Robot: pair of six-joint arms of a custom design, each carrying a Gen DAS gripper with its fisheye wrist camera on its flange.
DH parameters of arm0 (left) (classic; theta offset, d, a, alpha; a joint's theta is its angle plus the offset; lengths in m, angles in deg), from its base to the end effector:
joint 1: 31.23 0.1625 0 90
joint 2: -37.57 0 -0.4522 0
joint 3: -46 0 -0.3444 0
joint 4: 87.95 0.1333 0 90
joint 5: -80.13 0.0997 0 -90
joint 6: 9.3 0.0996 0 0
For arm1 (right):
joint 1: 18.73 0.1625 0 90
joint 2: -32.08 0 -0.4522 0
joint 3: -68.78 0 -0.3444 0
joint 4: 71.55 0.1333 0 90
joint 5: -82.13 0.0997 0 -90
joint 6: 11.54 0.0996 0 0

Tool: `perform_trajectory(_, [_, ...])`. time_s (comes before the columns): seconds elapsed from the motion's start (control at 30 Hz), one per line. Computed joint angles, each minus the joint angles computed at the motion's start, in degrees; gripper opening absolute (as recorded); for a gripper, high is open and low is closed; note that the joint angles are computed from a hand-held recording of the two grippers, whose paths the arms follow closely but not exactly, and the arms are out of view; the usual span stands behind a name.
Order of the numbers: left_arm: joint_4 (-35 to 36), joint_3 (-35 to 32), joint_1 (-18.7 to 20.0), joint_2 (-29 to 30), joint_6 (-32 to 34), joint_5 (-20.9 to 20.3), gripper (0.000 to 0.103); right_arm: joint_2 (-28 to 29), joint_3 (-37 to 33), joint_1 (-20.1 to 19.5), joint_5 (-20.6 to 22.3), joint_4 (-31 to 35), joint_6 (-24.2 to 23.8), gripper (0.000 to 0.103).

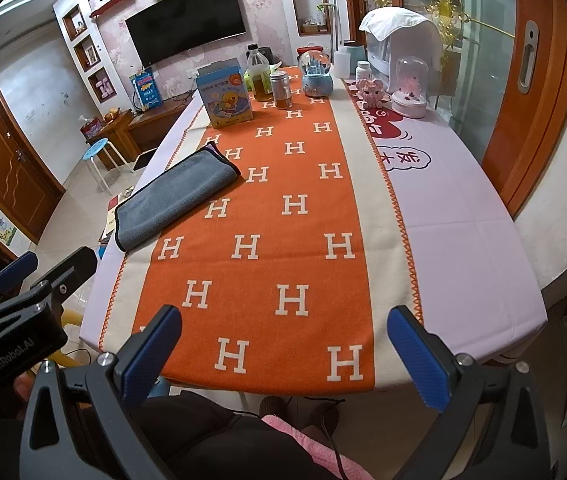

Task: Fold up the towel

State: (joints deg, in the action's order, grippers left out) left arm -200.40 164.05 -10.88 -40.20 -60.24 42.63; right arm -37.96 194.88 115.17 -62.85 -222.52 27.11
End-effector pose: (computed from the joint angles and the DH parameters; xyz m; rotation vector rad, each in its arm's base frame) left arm -0.3339 -0.3503 0.2935 0.5516 2.2495 -0.8097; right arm 0.3499 -0.2890 0.2534 0.0547 -2.3276 0.8740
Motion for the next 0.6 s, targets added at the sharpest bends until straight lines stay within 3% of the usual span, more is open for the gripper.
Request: perform_trajectory(0.6, [0.24, -0.13, -0.02, -0.07, -0.04, -0.01, 0.102, -0.04, -0.51, -0.03, 0.15, 0.91, 0.28, 0.103])
